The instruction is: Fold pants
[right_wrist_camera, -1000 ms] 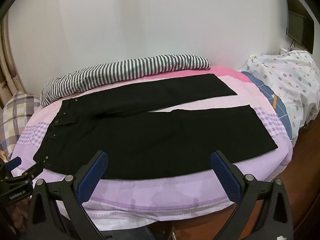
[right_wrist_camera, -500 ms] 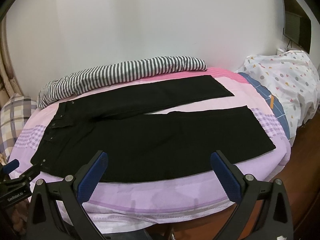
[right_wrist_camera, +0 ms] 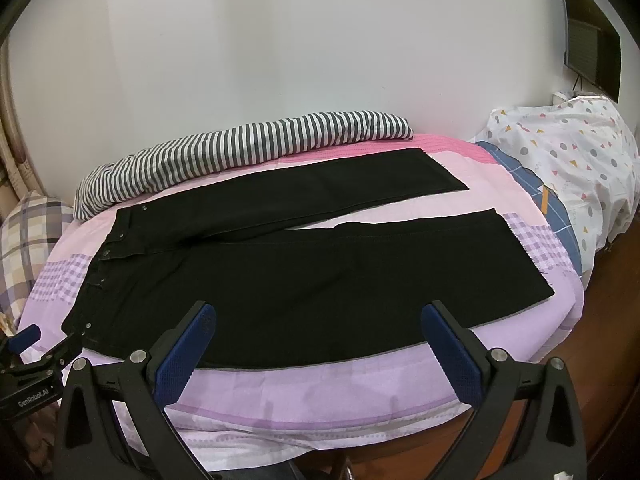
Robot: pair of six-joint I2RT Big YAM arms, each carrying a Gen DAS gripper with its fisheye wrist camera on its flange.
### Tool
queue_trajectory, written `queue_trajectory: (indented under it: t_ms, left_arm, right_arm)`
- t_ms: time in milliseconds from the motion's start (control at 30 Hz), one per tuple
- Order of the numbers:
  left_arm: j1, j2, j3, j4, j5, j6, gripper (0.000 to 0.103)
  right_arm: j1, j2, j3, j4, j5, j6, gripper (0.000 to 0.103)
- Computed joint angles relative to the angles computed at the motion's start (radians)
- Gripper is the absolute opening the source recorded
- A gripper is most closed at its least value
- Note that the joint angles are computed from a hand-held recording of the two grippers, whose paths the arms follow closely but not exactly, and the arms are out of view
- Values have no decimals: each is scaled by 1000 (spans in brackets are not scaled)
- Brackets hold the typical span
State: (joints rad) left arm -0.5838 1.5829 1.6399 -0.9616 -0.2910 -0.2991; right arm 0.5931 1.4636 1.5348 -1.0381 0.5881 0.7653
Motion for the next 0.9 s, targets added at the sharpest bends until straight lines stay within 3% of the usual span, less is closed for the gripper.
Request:
queue_trajectory:
  t_ms: [567,900]
  left_arm:
    - [24,52,37,-24,32,6,96]
    - [98,127,134,-45,137,-2,93]
  right_arm:
    - [-31,28,14,-1,-51,4,102]
    - [-88,68,48,31,-165,-26,102]
